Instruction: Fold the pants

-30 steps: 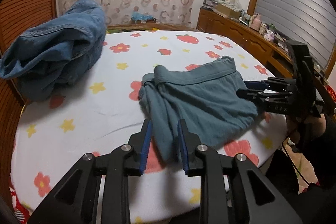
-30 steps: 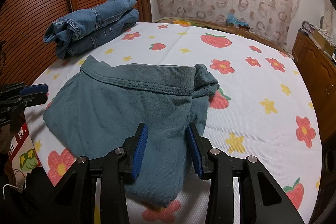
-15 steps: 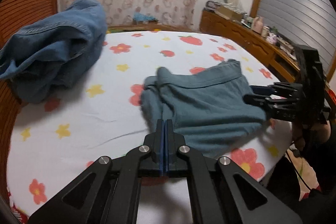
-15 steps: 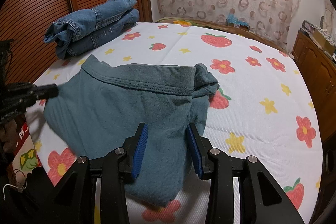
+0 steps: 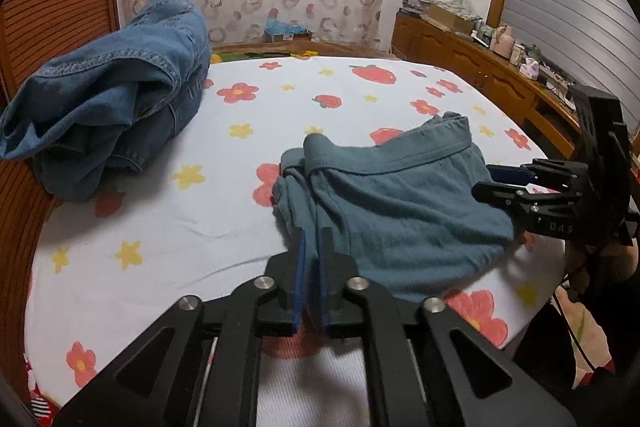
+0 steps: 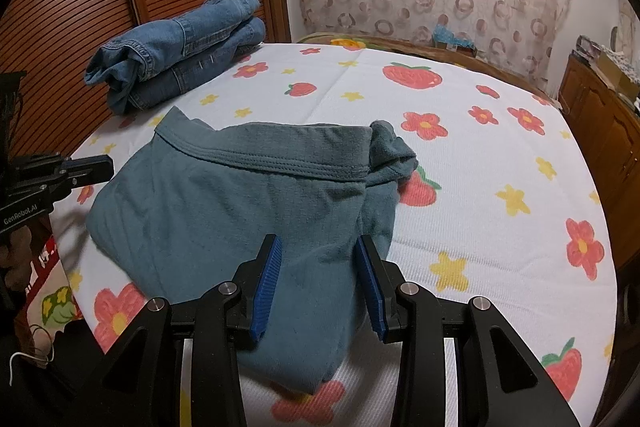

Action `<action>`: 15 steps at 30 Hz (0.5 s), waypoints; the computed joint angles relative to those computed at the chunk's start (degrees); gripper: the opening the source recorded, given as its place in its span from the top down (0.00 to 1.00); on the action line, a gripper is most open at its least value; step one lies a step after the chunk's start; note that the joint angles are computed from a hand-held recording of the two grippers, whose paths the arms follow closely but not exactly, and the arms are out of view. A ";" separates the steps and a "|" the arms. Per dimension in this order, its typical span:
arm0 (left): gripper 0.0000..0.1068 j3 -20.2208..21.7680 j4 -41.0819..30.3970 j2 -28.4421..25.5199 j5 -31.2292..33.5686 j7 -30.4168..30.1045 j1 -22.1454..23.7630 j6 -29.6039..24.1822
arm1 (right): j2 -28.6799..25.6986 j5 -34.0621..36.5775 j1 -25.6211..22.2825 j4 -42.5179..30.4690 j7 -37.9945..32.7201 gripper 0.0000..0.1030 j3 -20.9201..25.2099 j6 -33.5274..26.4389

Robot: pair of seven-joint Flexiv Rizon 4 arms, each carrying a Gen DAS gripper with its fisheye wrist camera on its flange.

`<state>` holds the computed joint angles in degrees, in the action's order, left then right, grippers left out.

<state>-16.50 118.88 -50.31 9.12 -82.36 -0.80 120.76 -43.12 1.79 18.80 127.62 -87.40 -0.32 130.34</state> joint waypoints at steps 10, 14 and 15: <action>0.28 -0.41 -2.07 -0.42 -0.06 -0.39 -0.37 -0.10 | 0.05 -1.81 -2.48 0.93 1.54 0.60 1.55 1.93; 0.28 -0.38 -3.71 -0.59 -0.25 0.83 -0.79 -2.21 | 0.27 -0.59 -2.04 1.82 1.21 0.51 1.22 4.31; 0.28 -0.40 -4.06 -0.74 -0.38 1.11 -0.88 -2.51 | 0.46 -0.51 -2.15 1.88 1.32 0.49 1.18 4.31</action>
